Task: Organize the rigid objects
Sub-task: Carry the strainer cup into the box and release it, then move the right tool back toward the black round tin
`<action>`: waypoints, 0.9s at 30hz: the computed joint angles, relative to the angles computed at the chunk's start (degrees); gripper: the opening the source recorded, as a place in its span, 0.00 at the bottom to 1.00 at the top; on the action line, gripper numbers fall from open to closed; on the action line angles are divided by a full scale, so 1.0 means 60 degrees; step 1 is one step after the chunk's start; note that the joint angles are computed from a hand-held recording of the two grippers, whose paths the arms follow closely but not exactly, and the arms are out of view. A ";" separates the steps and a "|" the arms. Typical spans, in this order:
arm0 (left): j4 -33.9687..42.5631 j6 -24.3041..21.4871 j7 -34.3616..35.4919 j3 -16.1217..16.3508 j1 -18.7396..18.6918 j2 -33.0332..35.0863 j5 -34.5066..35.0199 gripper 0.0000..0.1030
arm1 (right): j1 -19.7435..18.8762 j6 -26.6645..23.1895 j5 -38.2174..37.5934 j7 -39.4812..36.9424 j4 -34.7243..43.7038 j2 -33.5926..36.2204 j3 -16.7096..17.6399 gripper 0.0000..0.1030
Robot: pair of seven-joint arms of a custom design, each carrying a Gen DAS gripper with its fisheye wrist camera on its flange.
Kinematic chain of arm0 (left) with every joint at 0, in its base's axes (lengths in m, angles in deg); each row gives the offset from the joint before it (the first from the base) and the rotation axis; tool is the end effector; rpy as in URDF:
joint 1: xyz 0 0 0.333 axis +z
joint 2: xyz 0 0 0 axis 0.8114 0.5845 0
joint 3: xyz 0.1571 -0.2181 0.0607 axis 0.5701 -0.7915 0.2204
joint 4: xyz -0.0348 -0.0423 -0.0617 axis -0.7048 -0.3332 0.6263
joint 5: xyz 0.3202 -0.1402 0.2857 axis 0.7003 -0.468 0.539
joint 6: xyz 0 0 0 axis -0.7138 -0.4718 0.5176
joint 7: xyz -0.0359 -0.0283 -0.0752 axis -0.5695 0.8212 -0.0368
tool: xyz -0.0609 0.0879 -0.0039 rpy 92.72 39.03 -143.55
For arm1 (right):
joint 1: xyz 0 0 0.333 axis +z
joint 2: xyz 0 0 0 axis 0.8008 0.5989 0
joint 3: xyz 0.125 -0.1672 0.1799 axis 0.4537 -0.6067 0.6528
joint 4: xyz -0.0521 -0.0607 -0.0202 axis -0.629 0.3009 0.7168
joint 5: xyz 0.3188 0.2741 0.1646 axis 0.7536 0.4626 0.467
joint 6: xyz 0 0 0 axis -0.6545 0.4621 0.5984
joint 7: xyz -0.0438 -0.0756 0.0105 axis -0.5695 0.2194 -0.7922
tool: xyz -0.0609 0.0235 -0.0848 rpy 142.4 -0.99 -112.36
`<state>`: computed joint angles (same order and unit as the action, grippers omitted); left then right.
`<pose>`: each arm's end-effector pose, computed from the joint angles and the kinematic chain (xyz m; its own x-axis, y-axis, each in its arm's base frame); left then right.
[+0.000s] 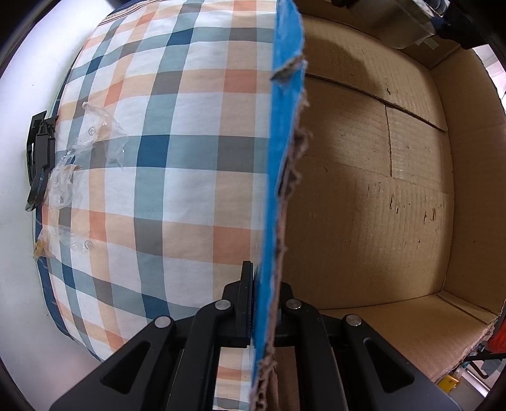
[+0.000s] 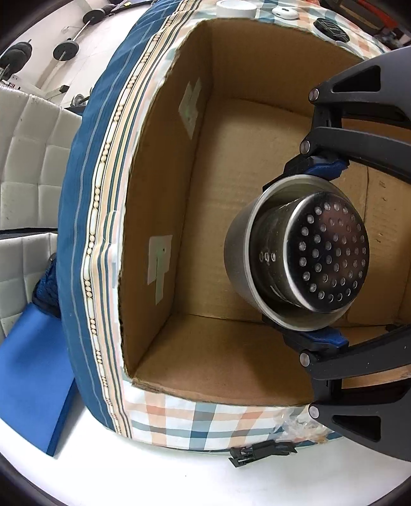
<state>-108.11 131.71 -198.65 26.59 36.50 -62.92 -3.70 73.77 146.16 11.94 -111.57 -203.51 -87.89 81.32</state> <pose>0.5998 -0.3307 0.5191 -0.8449 0.5349 -0.0053 0.5339 0.8438 0.0544 0.3755 0.2296 0.5274 -0.8592 0.4970 -0.1217 0.5008 0.8656 -0.0004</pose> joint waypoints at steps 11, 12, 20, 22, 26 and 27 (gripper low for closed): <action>0.0099 -0.0028 -0.0010 0.0019 -0.0029 0.0117 0.0070 0.04 | -0.0042 -0.0152 -0.0187 -0.0085 -0.0005 -0.0125 0.0080 0.94; 0.0101 -0.0022 -0.0017 0.0020 -0.0032 0.0124 0.0077 0.04 | -0.0035 -0.0243 -0.0201 -0.0079 0.0095 -0.0089 0.0088 0.94; -0.0026 0.0034 0.0022 0.0016 -0.0009 0.0046 0.0053 0.04 | 0.0039 -0.0863 -0.0184 0.0335 0.0839 0.0205 0.0236 1.00; -0.0082 0.0081 0.0053 0.0015 0.0009 0.0006 0.0021 0.04 | 0.0086 -0.1119 -0.0215 0.0487 0.1058 0.0288 0.0334 1.00; -0.0182 0.0154 0.0111 0.0015 0.0044 -0.0062 -0.0028 0.04 | 0.0140 -0.1949 -0.1082 0.0865 0.1852 0.0722 0.0810 1.00; -0.0197 0.0162 0.0117 0.0014 0.0047 -0.0074 -0.0029 0.04 | 0.0207 -0.1972 -0.1048 0.0936 0.1926 0.0758 0.0799 1.00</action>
<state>-109.29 132.69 -197.95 26.68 36.78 -63.36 -3.87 75.02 134.33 5.65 -105.95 -191.95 -83.35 86.12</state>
